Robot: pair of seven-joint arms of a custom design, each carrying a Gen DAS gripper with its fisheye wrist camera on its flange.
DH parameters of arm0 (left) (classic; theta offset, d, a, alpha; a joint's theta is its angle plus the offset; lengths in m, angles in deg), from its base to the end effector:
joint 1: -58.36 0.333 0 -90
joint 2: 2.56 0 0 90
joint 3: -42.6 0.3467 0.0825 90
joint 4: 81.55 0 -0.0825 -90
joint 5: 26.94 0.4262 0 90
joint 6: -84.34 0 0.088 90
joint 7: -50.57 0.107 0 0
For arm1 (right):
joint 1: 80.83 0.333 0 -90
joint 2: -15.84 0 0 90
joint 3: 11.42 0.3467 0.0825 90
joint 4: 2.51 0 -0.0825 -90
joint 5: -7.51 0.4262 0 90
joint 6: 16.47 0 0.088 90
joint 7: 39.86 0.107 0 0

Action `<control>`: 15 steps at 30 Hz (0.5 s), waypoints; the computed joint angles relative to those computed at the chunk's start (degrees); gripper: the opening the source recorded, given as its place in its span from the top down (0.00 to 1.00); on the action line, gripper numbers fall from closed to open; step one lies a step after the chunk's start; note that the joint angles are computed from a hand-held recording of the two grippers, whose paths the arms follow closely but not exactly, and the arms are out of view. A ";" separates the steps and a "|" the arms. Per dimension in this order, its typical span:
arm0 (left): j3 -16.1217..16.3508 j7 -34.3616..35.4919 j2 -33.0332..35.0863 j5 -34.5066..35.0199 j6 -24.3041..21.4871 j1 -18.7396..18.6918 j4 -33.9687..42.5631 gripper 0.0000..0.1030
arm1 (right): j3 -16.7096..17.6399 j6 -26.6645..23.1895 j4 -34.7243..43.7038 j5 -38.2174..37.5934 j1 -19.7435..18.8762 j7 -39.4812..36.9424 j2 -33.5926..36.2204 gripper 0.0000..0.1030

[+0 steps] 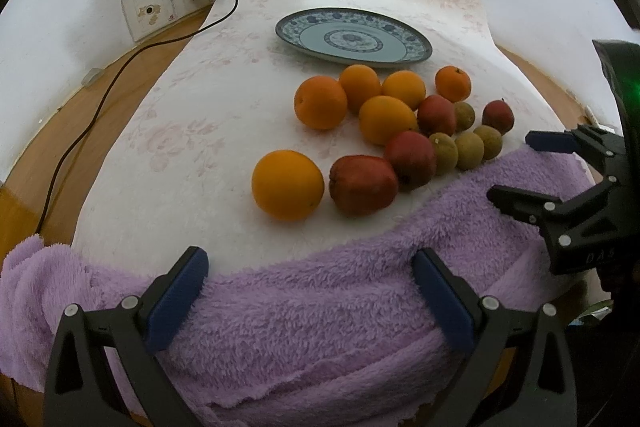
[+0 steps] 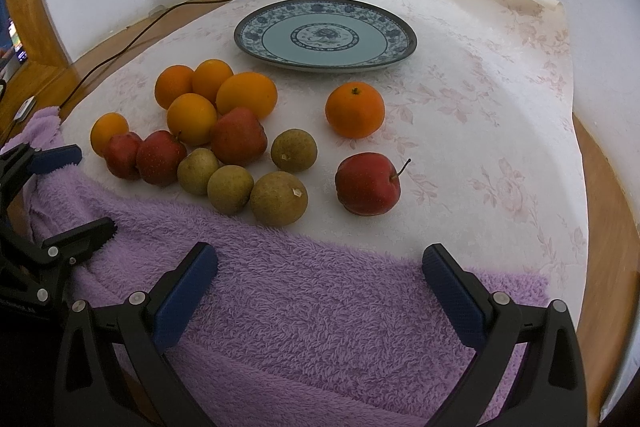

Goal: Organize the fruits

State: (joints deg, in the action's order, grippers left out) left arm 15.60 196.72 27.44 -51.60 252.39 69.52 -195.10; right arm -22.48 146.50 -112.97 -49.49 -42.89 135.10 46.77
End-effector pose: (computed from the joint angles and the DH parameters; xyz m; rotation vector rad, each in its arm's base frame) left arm 0.6738 -0.1399 0.2628 -1.1323 2.5750 -0.7798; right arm 0.5842 0.3547 0.2260 -1.8344 1.9336 -0.6475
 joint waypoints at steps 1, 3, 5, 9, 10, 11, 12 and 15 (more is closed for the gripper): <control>0.00 0.08 -0.01 0.12 -0.25 0.05 0.03 0.00 | -0.04 0.00 0.01 -0.03 0.06 0.07 0.02 0.00; 0.10 0.22 0.01 0.26 -0.66 0.03 0.21 0.00 | -0.07 0.01 0.01 -0.03 0.08 0.07 0.02 0.00; -0.12 0.50 0.09 -0.02 -0.45 0.21 0.18 0.00 | -0.01 -0.01 0.03 0.07 0.01 -0.11 0.01 0.00; -0.21 0.71 0.12 -0.17 -0.36 0.31 0.08 0.00 | -0.09 0.09 -0.02 0.02 0.08 -0.07 -0.01 0.00; -0.20 0.73 0.11 -0.19 -0.36 0.30 0.08 0.00 | -0.09 0.22 -0.01 -0.02 0.05 -0.16 0.02 0.00; -0.10 0.66 0.12 -0.15 -0.41 0.21 0.12 0.00 | -0.07 0.29 -0.08 -0.02 0.03 -0.30 -0.06 0.00; -0.13 0.74 0.12 -0.18 -0.42 0.26 0.10 0.00 | -0.08 0.40 -0.11 -0.05 0.01 -0.41 -0.06 0.00; 0.01 0.68 0.09 -0.16 -0.48 0.17 0.10 0.00 | -0.13 0.78 -0.17 -0.07 -0.07 -0.80 -0.08 0.00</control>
State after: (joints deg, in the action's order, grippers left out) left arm 15.61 197.40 27.53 -51.77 251.91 69.69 -195.00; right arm -22.61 147.29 -113.14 -49.56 -42.96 134.30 46.69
